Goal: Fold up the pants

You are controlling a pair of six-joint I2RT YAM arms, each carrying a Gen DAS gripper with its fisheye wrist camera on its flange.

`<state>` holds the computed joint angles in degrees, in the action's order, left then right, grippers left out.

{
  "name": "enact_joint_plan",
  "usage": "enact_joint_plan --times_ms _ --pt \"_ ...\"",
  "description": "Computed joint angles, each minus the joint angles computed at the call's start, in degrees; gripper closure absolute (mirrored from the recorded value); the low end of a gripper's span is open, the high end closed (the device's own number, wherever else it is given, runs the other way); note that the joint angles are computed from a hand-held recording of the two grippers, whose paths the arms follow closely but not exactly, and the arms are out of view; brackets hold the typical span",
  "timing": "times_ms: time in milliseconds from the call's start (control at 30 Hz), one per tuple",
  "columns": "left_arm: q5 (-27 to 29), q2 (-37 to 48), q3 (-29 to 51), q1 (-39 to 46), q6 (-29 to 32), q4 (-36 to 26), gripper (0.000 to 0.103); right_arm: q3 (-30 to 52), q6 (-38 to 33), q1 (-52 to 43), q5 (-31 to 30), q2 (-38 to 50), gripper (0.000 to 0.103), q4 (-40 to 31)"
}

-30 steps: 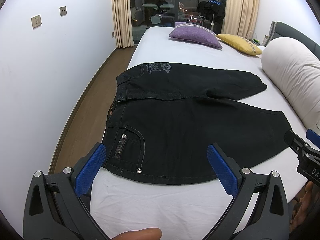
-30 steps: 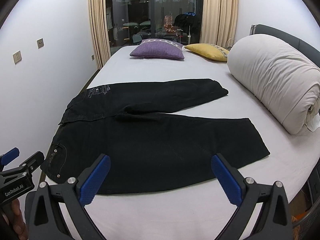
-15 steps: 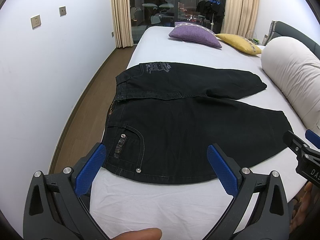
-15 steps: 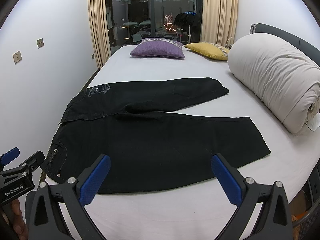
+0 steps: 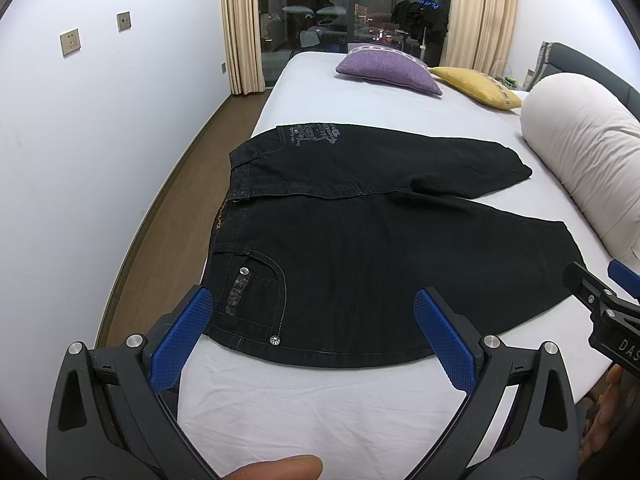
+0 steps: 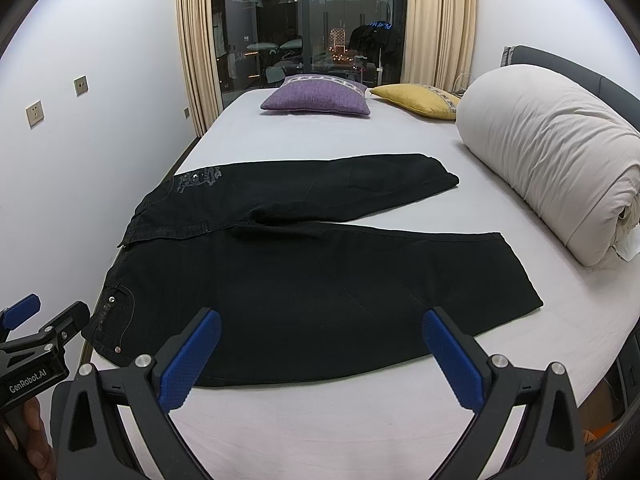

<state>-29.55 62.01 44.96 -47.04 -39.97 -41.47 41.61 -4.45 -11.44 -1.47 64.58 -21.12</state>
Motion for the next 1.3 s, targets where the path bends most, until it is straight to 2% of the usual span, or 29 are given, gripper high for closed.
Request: enact_joint_plan --times_ms 533,633,733,833,900,1000,1100,1200,1233,1300 --pt "0.0 1.2 0.1 -1.8 -1.2 0.5 0.000 -0.1 0.2 1.0 0.4 1.1 0.000 0.3" --pt "1.5 1.6 0.0 -0.4 0.2 1.8 0.000 0.6 -0.3 0.5 0.0 2.4 0.000 0.5" --pt "5.7 1.2 -1.1 2.4 2.7 5.0 0.000 1.0 -0.7 0.6 -0.3 3.7 0.000 0.8" --pt "11.1 1.1 -2.6 6.4 7.5 10.4 0.000 2.4 -2.0 0.0 -2.1 5.9 0.000 1.1" --pt "17.3 2.0 -3.3 10.3 11.9 15.1 0.000 3.7 -4.0 -1.3 -5.0 7.8 0.000 1.2" --pt "22.4 7.5 -0.3 15.7 15.8 15.0 0.000 6.9 -7.0 -3.1 -10.3 12.0 0.000 0.8" --pt "29.3 14.1 3.5 24.8 20.8 18.1 0.000 10.8 -12.2 -3.9 -14.3 16.9 0.005 0.4" --pt "31.6 25.5 13.2 32.9 29.5 20.7 0.000 16.4 -18.5 -5.2 -18.2 23.1 0.015 -1.7" --pt "33.4 29.4 17.2 35.1 32.1 20.6 0.000 18.9 -20.8 -5.5 -19.7 25.8 0.022 -2.7" --pt "37.4 39.9 29.0 39.6 37.2 17.6 0.000 24.3 -24.5 -5.8 -21.6 31.1 0.027 -5.4"
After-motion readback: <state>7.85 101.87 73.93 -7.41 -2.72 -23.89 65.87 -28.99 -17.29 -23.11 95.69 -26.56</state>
